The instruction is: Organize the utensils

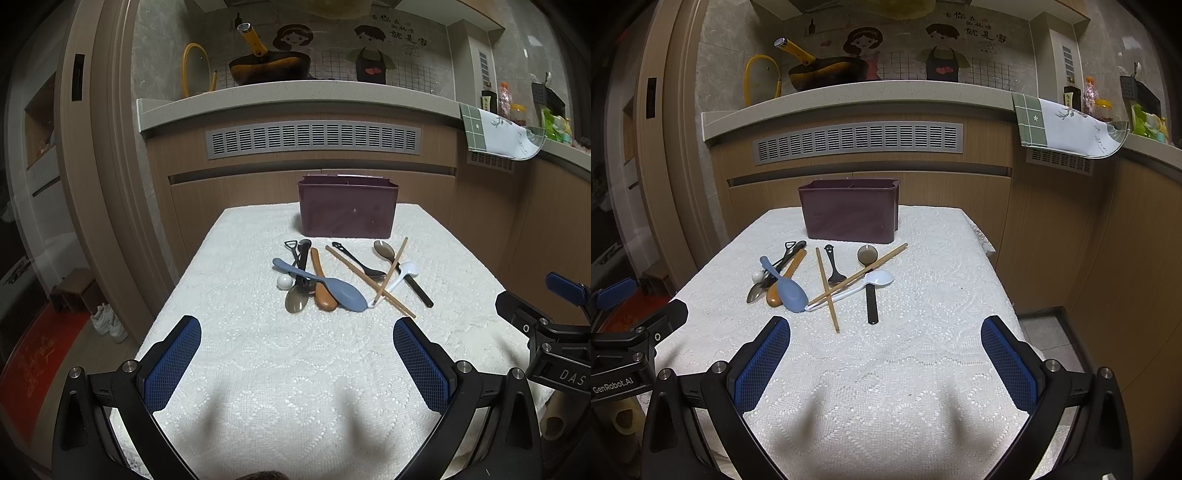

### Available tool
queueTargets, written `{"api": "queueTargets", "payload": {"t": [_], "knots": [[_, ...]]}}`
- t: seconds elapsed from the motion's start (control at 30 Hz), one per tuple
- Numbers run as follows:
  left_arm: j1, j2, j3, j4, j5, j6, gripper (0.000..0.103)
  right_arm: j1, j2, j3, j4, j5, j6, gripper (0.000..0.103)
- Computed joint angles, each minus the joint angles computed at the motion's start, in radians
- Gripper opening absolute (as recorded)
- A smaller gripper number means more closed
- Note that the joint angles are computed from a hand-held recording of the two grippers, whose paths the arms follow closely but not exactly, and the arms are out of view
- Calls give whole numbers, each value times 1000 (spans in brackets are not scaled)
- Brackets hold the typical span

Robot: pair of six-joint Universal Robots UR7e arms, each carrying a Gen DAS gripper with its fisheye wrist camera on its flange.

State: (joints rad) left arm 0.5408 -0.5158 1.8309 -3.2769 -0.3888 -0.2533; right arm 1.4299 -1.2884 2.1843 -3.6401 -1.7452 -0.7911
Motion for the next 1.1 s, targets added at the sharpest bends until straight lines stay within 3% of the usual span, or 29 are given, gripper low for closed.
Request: {"api": "queueTargets", "payload": {"t": [1.1], "knots": [[-3, -4, 5, 34, -7, -27, 103, 1, -5, -1, 10, -3, 3, 103]]}}
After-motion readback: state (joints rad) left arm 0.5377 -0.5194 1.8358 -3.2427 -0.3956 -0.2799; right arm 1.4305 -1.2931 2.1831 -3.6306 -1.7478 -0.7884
